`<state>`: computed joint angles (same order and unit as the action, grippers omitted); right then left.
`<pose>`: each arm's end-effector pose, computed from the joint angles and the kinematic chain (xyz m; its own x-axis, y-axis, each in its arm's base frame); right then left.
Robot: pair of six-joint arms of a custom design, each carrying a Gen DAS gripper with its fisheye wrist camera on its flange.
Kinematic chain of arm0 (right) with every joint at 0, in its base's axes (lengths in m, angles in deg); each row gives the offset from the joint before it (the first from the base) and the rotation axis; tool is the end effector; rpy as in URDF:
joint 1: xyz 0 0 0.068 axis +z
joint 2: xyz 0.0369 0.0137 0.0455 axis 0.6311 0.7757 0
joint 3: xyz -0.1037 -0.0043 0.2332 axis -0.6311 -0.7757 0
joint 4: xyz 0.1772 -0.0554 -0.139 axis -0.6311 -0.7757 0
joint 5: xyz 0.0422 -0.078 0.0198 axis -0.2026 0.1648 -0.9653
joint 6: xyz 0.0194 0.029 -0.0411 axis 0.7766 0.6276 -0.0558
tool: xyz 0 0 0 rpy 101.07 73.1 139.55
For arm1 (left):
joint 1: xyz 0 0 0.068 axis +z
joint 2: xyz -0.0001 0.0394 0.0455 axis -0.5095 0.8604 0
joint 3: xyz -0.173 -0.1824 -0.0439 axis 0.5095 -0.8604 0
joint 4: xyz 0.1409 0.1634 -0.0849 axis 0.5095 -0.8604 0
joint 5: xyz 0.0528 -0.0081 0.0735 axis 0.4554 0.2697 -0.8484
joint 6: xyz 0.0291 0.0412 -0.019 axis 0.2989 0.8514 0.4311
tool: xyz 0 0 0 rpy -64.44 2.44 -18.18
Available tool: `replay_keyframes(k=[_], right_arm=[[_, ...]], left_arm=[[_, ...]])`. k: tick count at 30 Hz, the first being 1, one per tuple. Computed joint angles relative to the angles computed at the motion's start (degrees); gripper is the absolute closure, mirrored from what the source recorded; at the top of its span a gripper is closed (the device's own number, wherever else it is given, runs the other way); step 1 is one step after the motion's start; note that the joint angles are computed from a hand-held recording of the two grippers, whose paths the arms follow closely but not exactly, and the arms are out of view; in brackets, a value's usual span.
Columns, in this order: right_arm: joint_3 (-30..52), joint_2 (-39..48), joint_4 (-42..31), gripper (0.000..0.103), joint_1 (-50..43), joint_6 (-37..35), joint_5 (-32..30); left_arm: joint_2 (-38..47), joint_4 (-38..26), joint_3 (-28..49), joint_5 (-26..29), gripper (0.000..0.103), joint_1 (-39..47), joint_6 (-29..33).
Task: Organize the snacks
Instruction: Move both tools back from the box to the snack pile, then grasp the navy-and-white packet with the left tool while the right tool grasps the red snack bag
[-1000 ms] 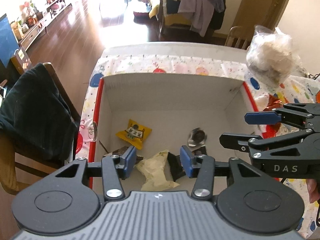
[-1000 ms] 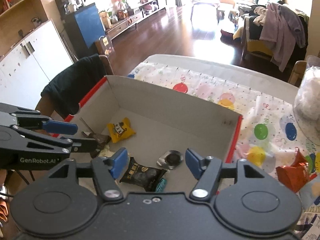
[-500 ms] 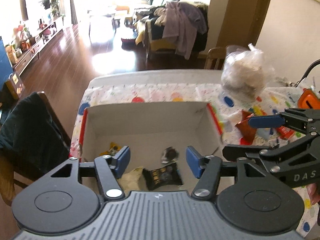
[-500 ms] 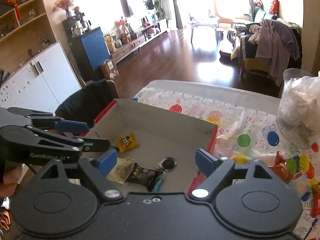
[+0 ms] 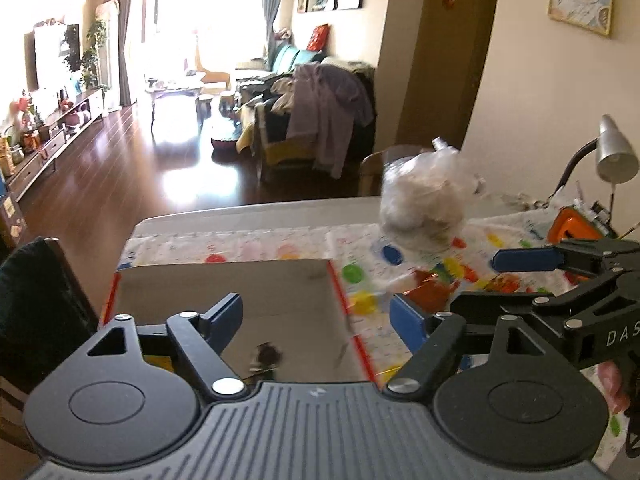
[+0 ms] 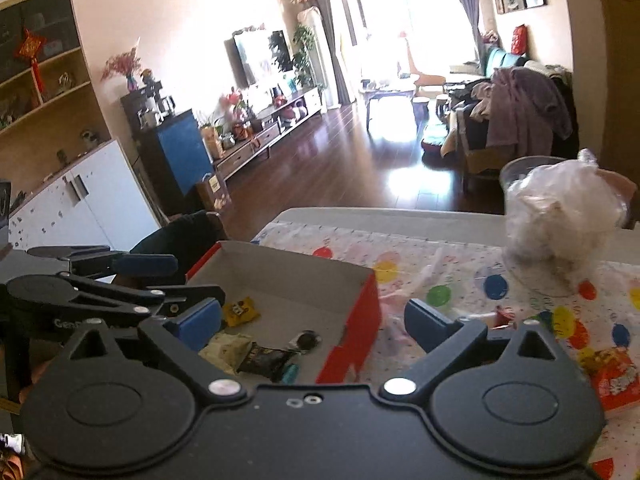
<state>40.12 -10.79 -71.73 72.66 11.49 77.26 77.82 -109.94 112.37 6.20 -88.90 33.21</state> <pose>0.1709 0.1137 0.3099 -0.6044 -0.1248 -0.7868 -0.4297 0.8828 0.1901 0.1300 -0.1770 0.3145 -0.6111 0.0562 -0.7896 0.2561 0.9579 -0.1300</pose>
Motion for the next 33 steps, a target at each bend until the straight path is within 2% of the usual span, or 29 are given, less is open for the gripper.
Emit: replay_keyframes(k=[5, 8, 11, 12, 17, 20, 24, 29, 33], right_arm=[[-5.09, -8.63, -1.46, 0.0, -6.84, -1.64, -3.92], [-7.46, -12.75, -2.98, 0.0, -11.98, -3.1, -6.68], [-9.65, -16.95, -4.94, 0.0, -17.84, -6.46, -8.6], [-10.04, -17.99, -5.77, 0.0, -20.87, -7.77, -10.67], [-11.16, -20.67, -10.74, 0.0, -39.38, -17.68, -23.2], [-11.54, -20.22, -14.6, 0.0, -51.83, -26.65, -31.26], [-11.63, -16.47, -19.54, 0.0, -66.77, -41.51, -38.55], [-11.36, -7.81, -20.4, 0.0, -79.02, -55.84, -42.38], [-9.98, 0.28, -16.49, 0.0, -82.66, -59.09, -41.82]], left_arm=[[3.07, 4.11, 0.17, -2.65, 0.015, -5.65, -1.88], [4.82, 8.38, -0.78, -6.46, 0.015, -9.91, -2.72], [7.08, 13.04, -1.39, -9.16, 0.007, -13.31, -3.22], [8.04, 14.12, -1.1, -9.6, 0.004, -14.09, -3.42], [14.83, 18.43, 2.27, -8.43, 0.004, -15.74, -4.44], [19.98, 18.73, 5.76, -7.73, 0.004, -16.36, -5.88], [26.19, 18.65, 10.28, -5.59, 0.004, -16.35, -6.51], [34.88, 19.11, 17.36, -2.19, 0.004, -16.52, -3.14], [43.62, 16.45, 25.74, -0.94, 0.004, -16.93, -1.83]])
